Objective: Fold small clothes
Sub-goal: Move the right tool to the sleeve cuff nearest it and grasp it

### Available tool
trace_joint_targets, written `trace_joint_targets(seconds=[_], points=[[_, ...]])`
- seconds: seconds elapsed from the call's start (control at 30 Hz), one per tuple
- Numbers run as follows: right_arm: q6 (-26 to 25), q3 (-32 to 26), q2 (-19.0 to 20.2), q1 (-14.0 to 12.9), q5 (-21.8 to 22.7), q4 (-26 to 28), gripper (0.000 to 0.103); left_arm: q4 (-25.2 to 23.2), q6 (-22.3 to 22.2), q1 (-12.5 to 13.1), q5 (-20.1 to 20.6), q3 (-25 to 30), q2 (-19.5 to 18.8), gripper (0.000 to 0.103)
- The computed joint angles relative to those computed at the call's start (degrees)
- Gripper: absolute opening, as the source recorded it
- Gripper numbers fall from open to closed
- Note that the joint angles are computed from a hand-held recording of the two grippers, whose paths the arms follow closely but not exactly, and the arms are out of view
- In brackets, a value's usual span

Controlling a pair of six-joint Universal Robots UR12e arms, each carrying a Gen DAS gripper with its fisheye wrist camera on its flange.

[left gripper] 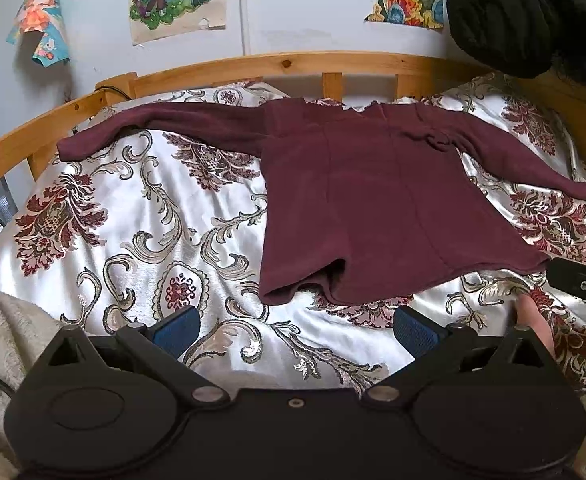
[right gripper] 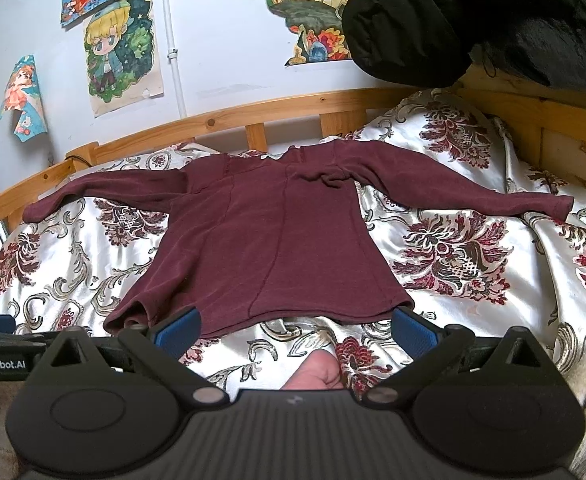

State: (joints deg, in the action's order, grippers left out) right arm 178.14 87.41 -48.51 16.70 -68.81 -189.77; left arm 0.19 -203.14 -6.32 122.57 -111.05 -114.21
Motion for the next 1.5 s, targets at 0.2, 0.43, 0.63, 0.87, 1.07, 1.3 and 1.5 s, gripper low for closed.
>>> trace_joint_targets(seconds=[0.2, 0.43, 0.63, 0.87, 1.07, 1.3, 1.5], points=[[3.8, -0.5, 0.0, 0.1, -1.0, 0.7, 0.103, -4.0, -0.7, 1.3, -2.8, 1.6, 0.3, 0.102], [7.6, -7.5, 2.8, 1.0, -5.3, 6.3, 0.103, -4.9, 2.4, 2.7, -3.0, 5.5, -1.2, 0.102], [6.6, -12.9, 5.5, 1.1, -8.0, 9.0, 0.103, -6.2, 5.7, 4.5, -4.9, 10.3, -3.3, 0.102], [3.5, -16.4, 6.8, 0.7, -12.5, 13.4, 0.103, -6.1, 9.4, 6.9, -8.5, 15.6, -6.4, 0.102], [5.0, -21.3, 9.3, 0.9, -16.5, 17.2, 0.103, -5.3, 12.2, 8.4, -10.0, 19.6, -9.9, 0.102], [5.7, -29.0, 13.2, 1.3, -22.1, 21.6, 0.103, -2.3, 12.8, 9.5, -11.8, 22.7, -13.9, 0.102], [10.5, -36.7, 17.3, 1.3, -23.5, 24.1, 0.103, -1.3, 12.5, 10.1, -12.7, 23.2, -15.7, 0.102]])
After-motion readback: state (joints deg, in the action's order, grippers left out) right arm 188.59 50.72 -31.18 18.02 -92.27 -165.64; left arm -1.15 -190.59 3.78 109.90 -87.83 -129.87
